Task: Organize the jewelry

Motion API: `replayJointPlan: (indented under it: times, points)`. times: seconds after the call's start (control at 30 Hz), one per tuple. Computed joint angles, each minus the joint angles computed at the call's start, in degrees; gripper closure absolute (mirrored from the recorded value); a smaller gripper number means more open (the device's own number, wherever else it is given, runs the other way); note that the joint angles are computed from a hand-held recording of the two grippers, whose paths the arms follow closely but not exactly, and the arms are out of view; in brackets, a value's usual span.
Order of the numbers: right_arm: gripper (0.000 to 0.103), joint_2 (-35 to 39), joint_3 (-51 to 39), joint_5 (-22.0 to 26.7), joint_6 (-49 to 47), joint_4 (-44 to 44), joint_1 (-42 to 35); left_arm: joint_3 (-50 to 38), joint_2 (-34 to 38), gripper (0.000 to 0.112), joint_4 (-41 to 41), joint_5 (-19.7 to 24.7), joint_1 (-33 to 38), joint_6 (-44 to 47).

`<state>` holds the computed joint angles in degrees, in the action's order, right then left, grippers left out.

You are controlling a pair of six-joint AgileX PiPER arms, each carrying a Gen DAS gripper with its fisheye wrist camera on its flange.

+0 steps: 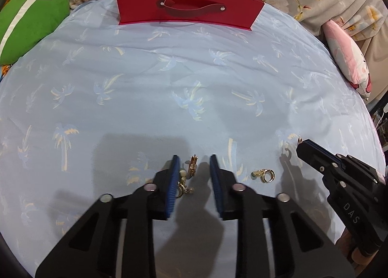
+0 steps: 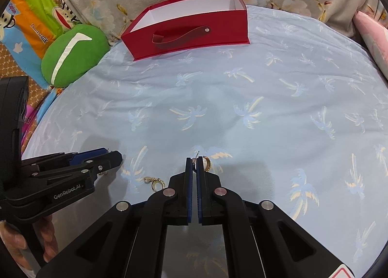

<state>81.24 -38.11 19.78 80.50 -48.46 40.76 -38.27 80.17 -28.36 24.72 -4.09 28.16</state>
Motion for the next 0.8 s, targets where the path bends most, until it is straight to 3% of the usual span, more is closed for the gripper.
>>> replayJointPlan:
  times: [0.1, 0.53, 0.8]
  points:
    - [0.101, 0.14, -0.19, 0.10, 0.15, -0.07, 0.20, 0.10, -0.23, 0.104, -1.09, 0.29, 0.03, 1.16]
    - [0.101, -1.98, -1.30, 2.47, -0.23, 0.61, 2.45, -0.69, -4.57, 0.104, -2.58, 2.95, 0.45, 2.79]
    - [0.101, -4.97, -3.01, 5.30, -2.06, 0.89, 3.62, -3.73, -8.01, 0.104, -2.45, 5.71, 4.40, 2.99]
